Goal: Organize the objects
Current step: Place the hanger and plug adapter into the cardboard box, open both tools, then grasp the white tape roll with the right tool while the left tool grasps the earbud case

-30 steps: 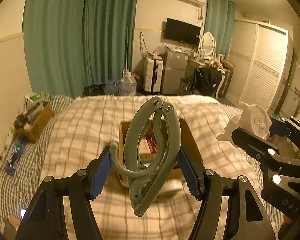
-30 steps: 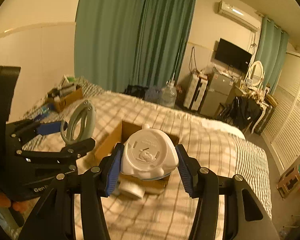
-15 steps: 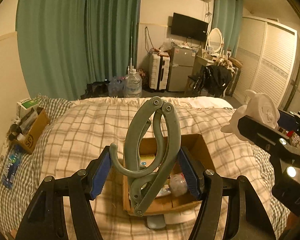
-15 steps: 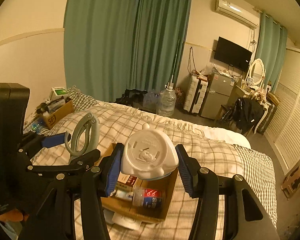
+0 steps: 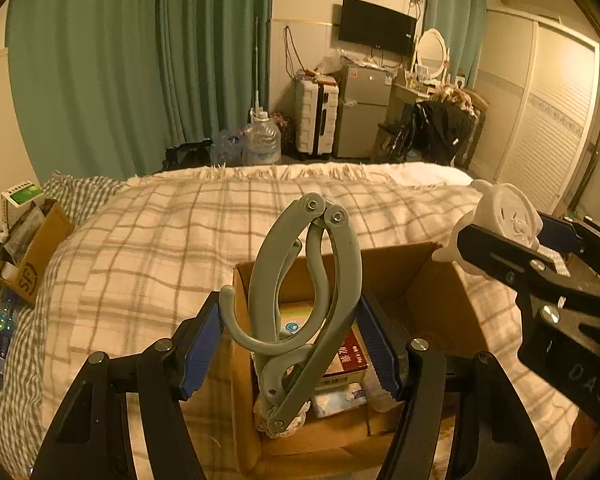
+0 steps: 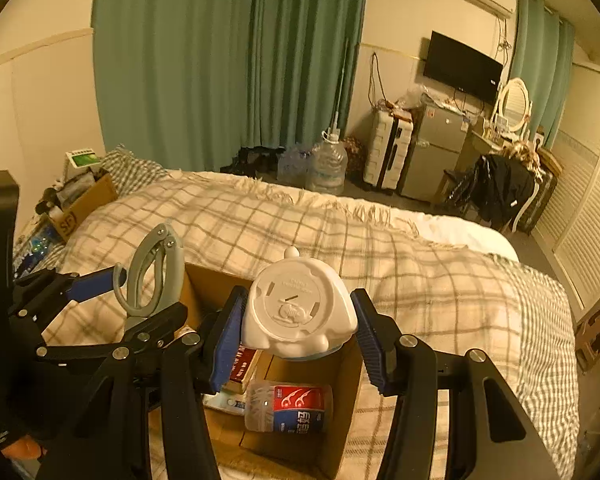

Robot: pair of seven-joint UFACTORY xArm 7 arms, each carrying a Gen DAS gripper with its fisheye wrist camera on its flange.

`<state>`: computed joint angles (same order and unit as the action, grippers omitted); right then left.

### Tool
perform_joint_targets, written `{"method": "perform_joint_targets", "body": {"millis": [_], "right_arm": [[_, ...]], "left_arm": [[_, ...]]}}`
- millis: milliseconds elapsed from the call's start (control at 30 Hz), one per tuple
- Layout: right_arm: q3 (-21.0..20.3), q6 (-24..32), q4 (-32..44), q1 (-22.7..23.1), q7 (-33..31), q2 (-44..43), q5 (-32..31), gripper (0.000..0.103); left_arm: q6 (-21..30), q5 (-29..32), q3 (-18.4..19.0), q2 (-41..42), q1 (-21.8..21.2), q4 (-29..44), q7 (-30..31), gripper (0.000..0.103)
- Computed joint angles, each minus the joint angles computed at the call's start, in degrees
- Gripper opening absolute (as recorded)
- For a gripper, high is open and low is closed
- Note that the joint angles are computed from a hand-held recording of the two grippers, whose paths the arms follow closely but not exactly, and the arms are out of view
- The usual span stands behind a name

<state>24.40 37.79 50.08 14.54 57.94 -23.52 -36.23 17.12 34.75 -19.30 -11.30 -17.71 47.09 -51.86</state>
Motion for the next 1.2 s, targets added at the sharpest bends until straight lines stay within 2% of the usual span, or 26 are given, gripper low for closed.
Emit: {"method": "perform_joint_targets", "body": {"millis": [267,400,433,467,500,533,667,833,1000,1200], "right_arm": [[-1.57,-4.64,-3.52,-1.29,2.92,2.53,-2.1,0.051],[-2.04,-6.69,-5.25,-1.96,5.0,2.18,-3.06,0.053],[-2.2,-6.96,-5.61,-1.98,5.21,1.72,-2.9,0.057],[-2.25,-7.25,-6.18,-2.09,5.67,0.88,-2.79,0.069],[-2.12,-7.35,-6.47,-2.3,6.07,0.08,-2.73,0.074],[-1.91,-7.43,-6.83,-2.55,6.55,-0.9,-2.63,0.074],[-1.29,-4.89,-7.53,-2.17,5.32,-5.39,0.48,0.075],[0.41,1.08,-7.19,-0.82,2.11,-12.48,5.01,0.078],[3.18,8.67,-5.94,0.06,-1.16,-19.93,8.71,0.08],[6.38,15.32,-5.4,0.88,-3.52,-27.42,13.03,0.083]], "left_arm": [[-2.17,5.71,0.93,5.99,-0.88,2.12,-3.45,0.068],[-2.42,9.11,2.43,7.04,-2.17,2.67,-6.46,0.072],[-2.15,10.3,2.62,6.81,-2.31,2.62,-7.69,0.075],[-1.64,11.38,2.71,6.34,-2.43,2.5,-8.85,0.083],[-1.4,12.26,2.82,5.95,-2.4,2.4,-9.81,0.087],[-1.35,12.85,2.91,4.97,-2.35,1.86,-10.65,0.087],[-0.47,9.68,2.57,0.35,-2.06,-0.58,-8.01,0.091],[0.87,6.01,0.89,-9.03,-0.51,-5.02,-4.15,0.096],[3.48,-0.96,0.61,-19.42,-1.68,-9.94,1.79,0.103],[7.39,-8.22,-0.92,-31.08,-3.13,-15.27,4.76,0.103]]}}
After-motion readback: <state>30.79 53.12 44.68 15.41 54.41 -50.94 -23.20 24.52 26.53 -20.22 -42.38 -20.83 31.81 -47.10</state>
